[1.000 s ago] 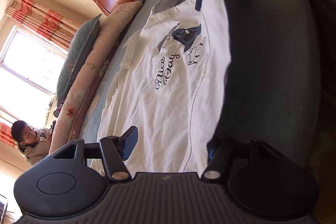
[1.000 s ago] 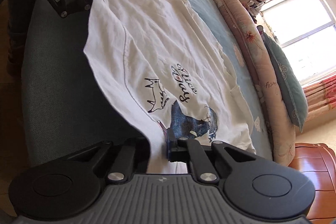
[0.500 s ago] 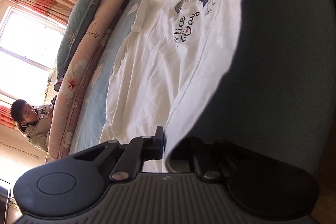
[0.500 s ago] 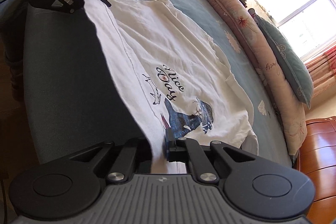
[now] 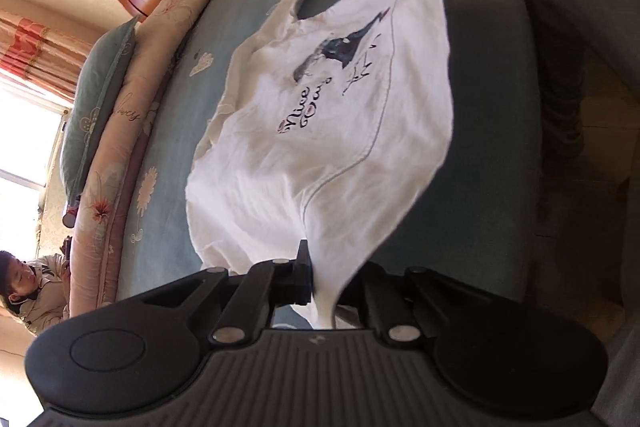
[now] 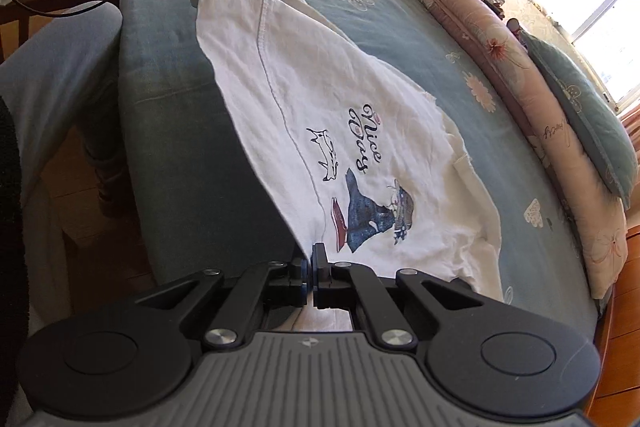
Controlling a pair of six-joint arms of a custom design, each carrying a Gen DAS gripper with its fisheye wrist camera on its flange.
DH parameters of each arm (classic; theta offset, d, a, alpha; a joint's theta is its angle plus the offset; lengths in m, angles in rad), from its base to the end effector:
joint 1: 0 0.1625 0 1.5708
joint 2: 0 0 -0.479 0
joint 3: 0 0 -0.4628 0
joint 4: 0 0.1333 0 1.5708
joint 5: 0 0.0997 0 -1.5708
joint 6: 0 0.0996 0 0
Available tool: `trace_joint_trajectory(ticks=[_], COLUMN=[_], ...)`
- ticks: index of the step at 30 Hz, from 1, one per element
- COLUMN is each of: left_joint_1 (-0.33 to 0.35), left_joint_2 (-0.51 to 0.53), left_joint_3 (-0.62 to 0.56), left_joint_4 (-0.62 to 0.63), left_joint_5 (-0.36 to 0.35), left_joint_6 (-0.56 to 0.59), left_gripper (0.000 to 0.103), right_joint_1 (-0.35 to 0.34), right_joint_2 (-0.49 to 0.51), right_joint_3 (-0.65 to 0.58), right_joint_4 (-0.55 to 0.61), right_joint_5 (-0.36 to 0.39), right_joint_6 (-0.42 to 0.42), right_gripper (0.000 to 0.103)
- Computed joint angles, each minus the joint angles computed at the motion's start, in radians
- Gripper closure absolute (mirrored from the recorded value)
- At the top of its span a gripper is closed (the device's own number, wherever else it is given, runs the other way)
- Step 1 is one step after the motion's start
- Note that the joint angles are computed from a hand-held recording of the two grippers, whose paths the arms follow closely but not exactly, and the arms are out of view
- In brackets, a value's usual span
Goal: Fold clothes
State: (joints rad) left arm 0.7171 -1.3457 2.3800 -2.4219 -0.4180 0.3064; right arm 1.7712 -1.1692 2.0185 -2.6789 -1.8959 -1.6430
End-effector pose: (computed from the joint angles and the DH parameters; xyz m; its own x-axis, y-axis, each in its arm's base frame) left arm -0.1798 -0.4544 0.1737 0.0888 0.5909 -0.8018 0.7492 0.4908 0.4447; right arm 0.2216 -0.5810 0.1902 0.2601 -0.9371 0.2330 -0.9286 -0.1766 0.3264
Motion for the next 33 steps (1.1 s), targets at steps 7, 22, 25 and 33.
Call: trace_joint_trajectory(ticks=[7,22,25,33], left_joint_1=[0.101,0.062,0.127,0.371], left_joint_2=[0.117,-0.13,-0.141,-0.094], left_joint_3=[-0.004,-0.131,-0.166,-0.246], left_joint_4=[-0.061,0.179,0.14,-0.033], left_joint_5=[-0.099,-0.256,-0.254,-0.358], left_joint_6=[0.003,-0.459,-0.622,-0.805], left_gripper=[0.089,0.047,0.043,0.05], right_joint_1=[-0.019,0.021,0.025,0.0], right_joint_2=[0.098,0.043,0.061,0.149], right_joint_3=[0.015,-0.18,-0.192,-0.226], right_joint_4=[0.04,0.351,0.296,0.237], right_joint_5=[-0.212,0.117,0.153,0.07], right_joint_6=[0.046,0.615,0.667,0.8], right_gripper=[0.089,0.059,0.057,0.057])
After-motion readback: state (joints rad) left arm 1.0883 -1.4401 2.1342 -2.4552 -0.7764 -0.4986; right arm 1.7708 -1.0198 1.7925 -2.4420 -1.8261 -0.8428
